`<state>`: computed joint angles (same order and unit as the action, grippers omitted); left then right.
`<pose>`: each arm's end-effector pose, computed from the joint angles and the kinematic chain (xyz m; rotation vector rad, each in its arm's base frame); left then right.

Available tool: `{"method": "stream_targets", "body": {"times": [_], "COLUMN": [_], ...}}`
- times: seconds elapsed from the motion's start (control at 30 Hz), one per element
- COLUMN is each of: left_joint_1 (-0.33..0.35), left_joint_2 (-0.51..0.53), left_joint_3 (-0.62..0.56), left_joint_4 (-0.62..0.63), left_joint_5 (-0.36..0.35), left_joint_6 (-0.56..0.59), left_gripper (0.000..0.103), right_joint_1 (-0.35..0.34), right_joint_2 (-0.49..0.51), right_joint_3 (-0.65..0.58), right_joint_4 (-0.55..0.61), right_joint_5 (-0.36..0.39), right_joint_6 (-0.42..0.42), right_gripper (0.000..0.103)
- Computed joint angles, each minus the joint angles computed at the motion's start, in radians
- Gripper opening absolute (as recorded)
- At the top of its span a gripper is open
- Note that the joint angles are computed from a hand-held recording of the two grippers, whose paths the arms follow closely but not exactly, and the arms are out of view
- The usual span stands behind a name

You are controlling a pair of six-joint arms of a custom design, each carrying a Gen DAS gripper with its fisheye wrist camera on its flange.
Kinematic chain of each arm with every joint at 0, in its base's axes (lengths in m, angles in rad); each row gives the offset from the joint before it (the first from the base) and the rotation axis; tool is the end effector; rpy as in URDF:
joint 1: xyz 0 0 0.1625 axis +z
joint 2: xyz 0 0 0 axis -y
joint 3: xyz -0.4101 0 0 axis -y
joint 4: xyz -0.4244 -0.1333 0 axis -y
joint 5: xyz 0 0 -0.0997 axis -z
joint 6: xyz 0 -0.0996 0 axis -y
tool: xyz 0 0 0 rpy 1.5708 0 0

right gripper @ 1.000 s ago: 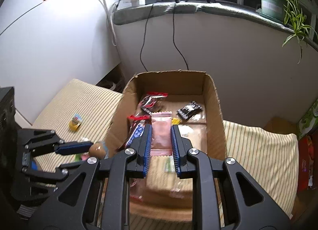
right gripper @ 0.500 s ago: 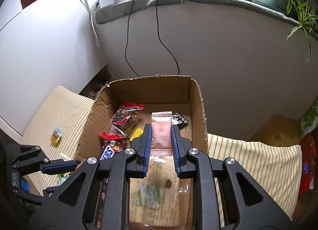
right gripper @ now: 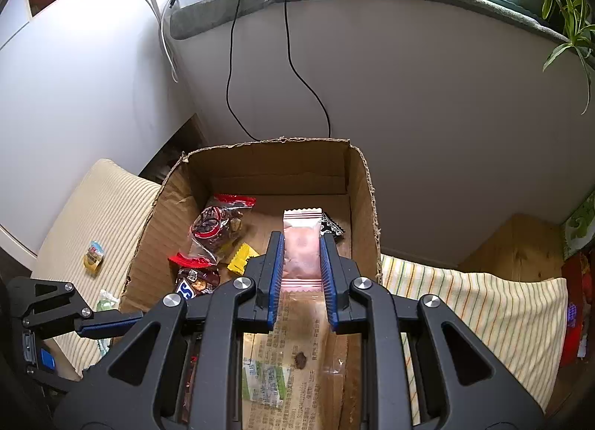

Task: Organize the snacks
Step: 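Carry the chocolate ball and pink candy into the box and open both tools, then withdraw both tools from the box toward the snacks on the bed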

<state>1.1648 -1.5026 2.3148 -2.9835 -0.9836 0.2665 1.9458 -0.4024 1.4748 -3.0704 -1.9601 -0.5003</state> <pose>-0.0042 -0.4869 0.2515 0.5996 2.4195 -0.8188 0.3486 -0.6249 -0.0922 1.0312 -2.4740 0.5467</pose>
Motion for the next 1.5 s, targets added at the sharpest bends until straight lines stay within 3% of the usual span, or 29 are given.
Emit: {"method": "stream_targets", "body": {"times": [0.3, 0.37, 0.43, 0.5, 0.6, 0.7, 1.0, 1.5], "left_joint_1": [-0.007, -0.012, -0.014, -0.018, -0.021, -0.027, -0.047, -0.095], "left_joint_2": [-0.002, -0.006, -0.01, -0.012, -0.019, -0.024, -0.061, -0.21], "left_joint_3": [0.002, 0.005, 0.007, 0.009, 0.013, 0.02, 0.043, 0.127], "left_joint_4": [-0.001, 0.0, 0.003, -0.001, -0.001, -0.001, 0.006, 0.041], "left_joint_5": [0.008, 0.01, 0.012, 0.018, 0.015, 0.019, 0.03, 0.065], "left_joint_6": [-0.002, -0.002, -0.003, -0.004, -0.004, -0.003, -0.01, -0.033], "left_gripper": [0.023, 0.023, 0.031, 0.044, 0.047, 0.052, 0.053, 0.053], "right_joint_1": [0.01, 0.012, 0.014, 0.016, 0.021, 0.025, 0.045, 0.093], "right_joint_2": [0.007, 0.008, 0.008, 0.005, -0.002, -0.011, -0.02, -0.068], "right_joint_3": [0.002, 0.003, 0.005, 0.014, 0.024, 0.032, 0.052, 0.173], "right_joint_4": [-0.014, -0.021, -0.036, -0.054, -0.074, -0.078, -0.102, -0.273], "right_joint_5": [-0.02, -0.026, -0.028, -0.026, -0.019, -0.015, -0.053, -0.055], "right_joint_6": [-0.006, -0.006, -0.009, -0.017, -0.021, -0.02, -0.01, -0.017], "right_gripper": [0.021, 0.028, 0.051, 0.06, 0.072, 0.072, 0.073, 0.073]}}
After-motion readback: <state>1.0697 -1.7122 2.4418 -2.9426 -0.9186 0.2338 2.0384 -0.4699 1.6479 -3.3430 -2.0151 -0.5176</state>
